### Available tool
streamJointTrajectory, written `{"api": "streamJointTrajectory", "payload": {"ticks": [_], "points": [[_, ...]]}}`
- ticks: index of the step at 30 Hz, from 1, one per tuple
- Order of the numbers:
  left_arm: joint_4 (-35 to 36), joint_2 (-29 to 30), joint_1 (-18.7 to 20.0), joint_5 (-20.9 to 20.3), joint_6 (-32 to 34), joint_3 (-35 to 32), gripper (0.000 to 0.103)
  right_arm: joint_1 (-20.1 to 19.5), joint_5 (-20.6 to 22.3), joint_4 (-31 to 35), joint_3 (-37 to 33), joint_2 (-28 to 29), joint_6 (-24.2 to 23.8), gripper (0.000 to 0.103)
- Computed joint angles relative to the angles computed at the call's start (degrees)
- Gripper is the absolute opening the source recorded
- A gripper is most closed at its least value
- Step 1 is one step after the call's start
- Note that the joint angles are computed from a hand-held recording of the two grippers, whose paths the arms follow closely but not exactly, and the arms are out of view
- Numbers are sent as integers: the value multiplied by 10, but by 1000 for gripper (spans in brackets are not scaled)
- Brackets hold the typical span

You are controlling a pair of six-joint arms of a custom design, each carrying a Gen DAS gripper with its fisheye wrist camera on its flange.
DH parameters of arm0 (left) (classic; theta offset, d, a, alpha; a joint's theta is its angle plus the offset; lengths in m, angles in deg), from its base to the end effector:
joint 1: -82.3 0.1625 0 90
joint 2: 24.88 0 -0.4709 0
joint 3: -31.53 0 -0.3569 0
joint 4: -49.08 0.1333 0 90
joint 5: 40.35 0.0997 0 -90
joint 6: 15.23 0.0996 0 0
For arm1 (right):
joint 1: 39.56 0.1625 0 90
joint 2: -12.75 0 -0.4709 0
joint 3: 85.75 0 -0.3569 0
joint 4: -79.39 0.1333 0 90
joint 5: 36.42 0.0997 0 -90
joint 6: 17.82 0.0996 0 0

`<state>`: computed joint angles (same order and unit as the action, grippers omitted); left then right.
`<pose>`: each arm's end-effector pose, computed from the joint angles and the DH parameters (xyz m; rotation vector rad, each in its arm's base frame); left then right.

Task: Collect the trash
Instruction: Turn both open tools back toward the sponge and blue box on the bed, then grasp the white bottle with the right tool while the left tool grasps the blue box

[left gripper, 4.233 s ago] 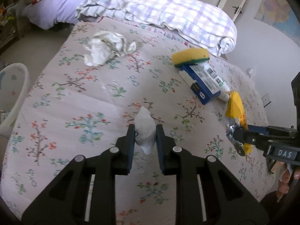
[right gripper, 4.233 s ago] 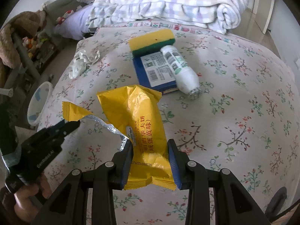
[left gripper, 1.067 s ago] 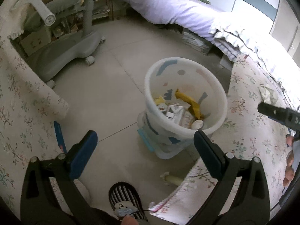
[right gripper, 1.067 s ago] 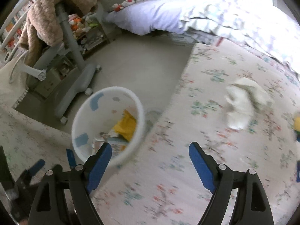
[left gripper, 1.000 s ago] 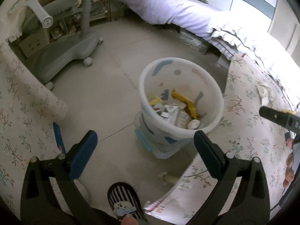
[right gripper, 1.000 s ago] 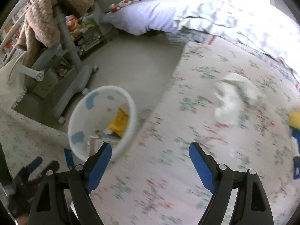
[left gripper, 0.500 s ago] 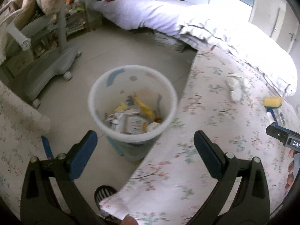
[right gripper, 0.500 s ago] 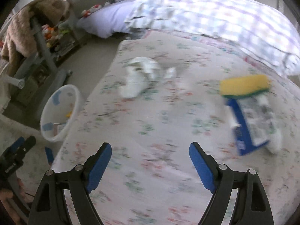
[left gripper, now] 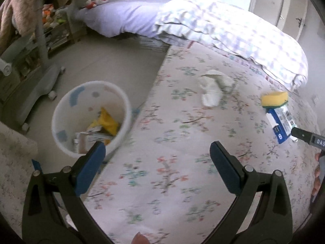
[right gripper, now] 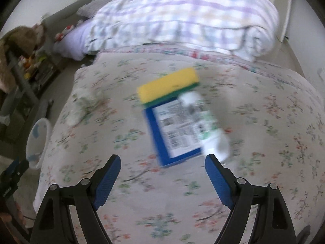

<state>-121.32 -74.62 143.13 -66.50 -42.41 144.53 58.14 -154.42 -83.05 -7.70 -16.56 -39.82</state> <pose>-0.0849 -0.6090 0.1906 -0.1624 2.1251 -0.9061 0.1893 -0.7541 0.0843 0.5292 -2.5212 0.4558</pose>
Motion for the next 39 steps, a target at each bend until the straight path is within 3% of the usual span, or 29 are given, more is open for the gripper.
{"api": "streamJointTrajectory", "payload": {"ticks": [7, 14, 17, 19, 21, 27, 39], "points": [[32, 44, -3, -15, 5, -48, 102, -26, -24, 38, -57, 13, 10, 86], [53, 97, -10, -38, 21, -109, 102, -46, 1, 95, -102, 21, 55, 82], [59, 118, -14, -47, 32, -131, 102, -50, 21, 109, -106, 20, 56, 70], [63, 131, -16, -54, 37, -146, 102, -52, 39, 116, -104, 16, 50, 46], [70, 145, -19, -61, 41, -162, 102, -54, 52, 128, -102, 9, 43, 44], [89, 188, -29, -77, 53, -209, 102, -59, 26, 85, -61, -15, 47, 43], [23, 267, -39, -103, 65, -286, 102, -80, 12, 44, 13, -78, 71, 43]]}}
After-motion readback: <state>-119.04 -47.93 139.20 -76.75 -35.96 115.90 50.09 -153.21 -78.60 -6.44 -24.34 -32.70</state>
